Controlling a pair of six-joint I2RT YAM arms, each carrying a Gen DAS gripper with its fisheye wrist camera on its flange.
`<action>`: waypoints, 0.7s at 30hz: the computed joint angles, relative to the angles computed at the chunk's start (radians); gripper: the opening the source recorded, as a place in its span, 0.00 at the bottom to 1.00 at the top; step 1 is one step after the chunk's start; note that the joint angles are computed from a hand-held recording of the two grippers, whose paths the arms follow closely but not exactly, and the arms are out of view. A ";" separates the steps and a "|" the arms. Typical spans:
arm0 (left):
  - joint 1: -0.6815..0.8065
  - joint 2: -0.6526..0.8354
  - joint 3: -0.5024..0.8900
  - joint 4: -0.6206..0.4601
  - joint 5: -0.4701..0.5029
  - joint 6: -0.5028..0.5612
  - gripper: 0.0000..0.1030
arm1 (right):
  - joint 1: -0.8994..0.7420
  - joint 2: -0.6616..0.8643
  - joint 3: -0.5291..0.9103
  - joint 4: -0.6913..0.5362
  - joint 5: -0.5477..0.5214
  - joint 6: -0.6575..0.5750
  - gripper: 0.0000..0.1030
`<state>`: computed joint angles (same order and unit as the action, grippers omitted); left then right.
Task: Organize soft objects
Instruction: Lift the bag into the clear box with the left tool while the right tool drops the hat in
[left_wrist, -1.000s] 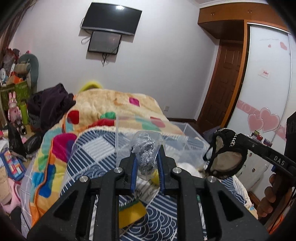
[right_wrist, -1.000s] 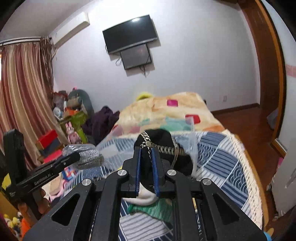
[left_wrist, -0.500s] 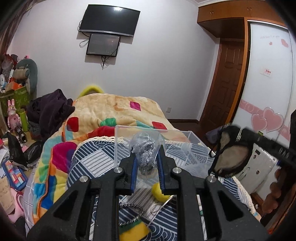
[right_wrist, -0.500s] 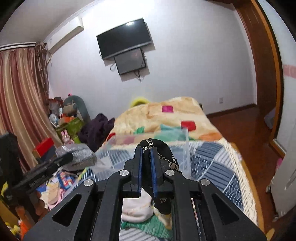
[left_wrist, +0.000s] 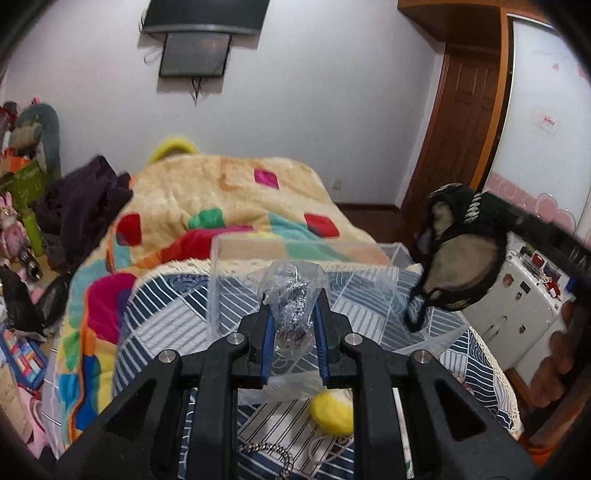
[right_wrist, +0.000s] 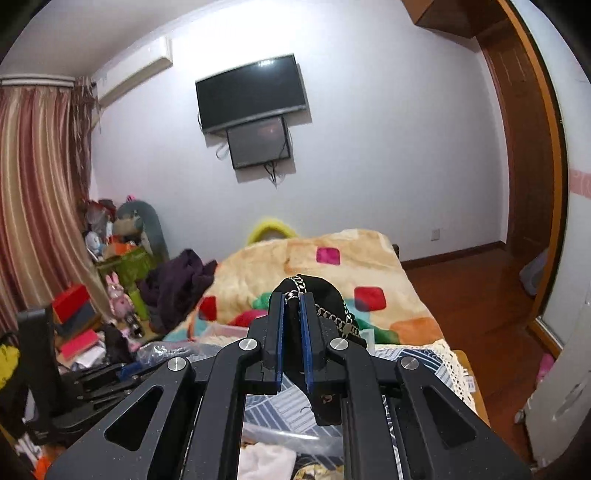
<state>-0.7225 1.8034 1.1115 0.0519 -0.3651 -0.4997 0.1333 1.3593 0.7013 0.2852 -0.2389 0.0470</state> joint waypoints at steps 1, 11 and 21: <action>0.011 0.017 0.019 -0.017 0.018 -0.005 0.18 | 0.015 0.043 0.015 0.005 0.014 -0.014 0.07; 0.039 0.134 0.161 -0.160 0.074 -0.018 0.18 | 0.063 0.275 0.167 -0.153 0.027 -0.074 0.07; 0.009 0.061 0.102 -0.155 0.054 -0.021 0.35 | 0.011 0.201 0.125 -0.216 -0.061 -0.077 0.08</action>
